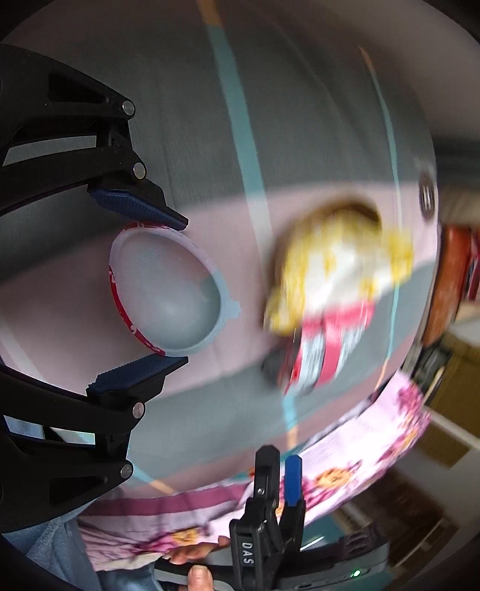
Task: Collect trash
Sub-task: 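Grasp the white plastic cup with left tool while right tool grasps the pink wafer packet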
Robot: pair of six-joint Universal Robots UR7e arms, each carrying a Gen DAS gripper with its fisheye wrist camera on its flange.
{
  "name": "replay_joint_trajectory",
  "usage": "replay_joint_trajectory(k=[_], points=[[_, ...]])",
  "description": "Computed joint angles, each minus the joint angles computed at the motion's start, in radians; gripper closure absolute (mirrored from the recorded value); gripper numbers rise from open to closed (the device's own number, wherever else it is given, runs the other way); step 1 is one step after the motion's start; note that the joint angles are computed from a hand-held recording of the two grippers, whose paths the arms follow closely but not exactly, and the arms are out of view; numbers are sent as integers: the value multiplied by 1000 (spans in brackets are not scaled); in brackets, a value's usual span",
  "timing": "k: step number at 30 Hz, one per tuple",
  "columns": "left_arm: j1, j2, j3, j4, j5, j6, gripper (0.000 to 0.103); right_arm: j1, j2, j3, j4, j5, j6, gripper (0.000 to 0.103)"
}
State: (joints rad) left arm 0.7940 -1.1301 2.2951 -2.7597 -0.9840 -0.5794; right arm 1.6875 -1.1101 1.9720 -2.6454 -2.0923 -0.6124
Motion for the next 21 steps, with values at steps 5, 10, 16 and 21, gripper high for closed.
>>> replay_joint_trajectory(k=[5,10,16,21], points=[[23,-58,31,-8,27,-43,35,57,101,-59,-15,-31,-198,25],[43,-70,32,-25,27,-45,35,78,170,-146,83,-15,-225,25],[54,-67,36,-39,10,-36,35,81,218,-192,117,-25,-230,25],[56,-63,35,-45,-1,-27,35,70,222,-203,135,10,-219,48]])
